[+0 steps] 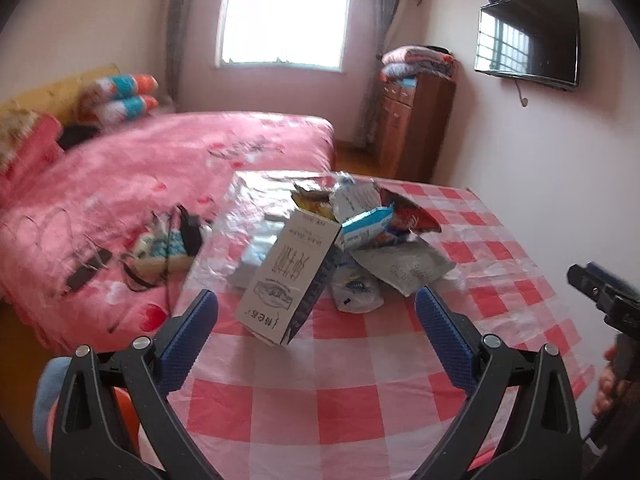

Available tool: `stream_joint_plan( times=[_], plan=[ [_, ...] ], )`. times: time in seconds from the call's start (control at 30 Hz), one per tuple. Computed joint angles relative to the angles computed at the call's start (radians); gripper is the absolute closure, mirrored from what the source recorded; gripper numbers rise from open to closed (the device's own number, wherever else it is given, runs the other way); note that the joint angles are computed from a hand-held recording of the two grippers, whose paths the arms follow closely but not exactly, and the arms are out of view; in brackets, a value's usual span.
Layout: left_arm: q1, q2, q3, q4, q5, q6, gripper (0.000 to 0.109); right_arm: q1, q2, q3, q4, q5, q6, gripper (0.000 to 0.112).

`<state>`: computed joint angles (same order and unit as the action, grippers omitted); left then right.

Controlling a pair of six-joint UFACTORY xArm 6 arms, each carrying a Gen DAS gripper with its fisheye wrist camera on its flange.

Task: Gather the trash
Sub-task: 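Grasp the white milk carton with the left tool while the right tool grasps a paper packet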

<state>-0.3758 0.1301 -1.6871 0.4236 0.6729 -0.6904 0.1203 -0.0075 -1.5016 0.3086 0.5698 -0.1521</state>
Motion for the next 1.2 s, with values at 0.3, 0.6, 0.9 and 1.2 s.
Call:
stream_joint_plan(
  times=[0.3, 0.6, 0.9, 1.2],
  plan=[
    [0.079, 0.148, -0.146, -0.305, 0.031, 0.361, 0.009, -0.054, 0.167, -0.198, 0.396, 0.262, -0.171, 0.021],
    [0.089, 0.351, -0.396, -0.286, 0.170, 0.376, 0.012, -0.075, 0.391, -0.447, 0.620, 0.538, -0.091, 0.057],
    [0.085, 0.444, -0.530, -0.224, 0.259, 0.309, 0.037, -0.052, 0.575, -0.654, 0.675, 0.612, 0.034, 0.064],
    [0.054, 0.439, -0.526, -0.218, 0.253, 0.265, 0.038, -0.018, 0.788, -0.979, 0.495, 0.592, 0.198, 0.062]
  ],
)
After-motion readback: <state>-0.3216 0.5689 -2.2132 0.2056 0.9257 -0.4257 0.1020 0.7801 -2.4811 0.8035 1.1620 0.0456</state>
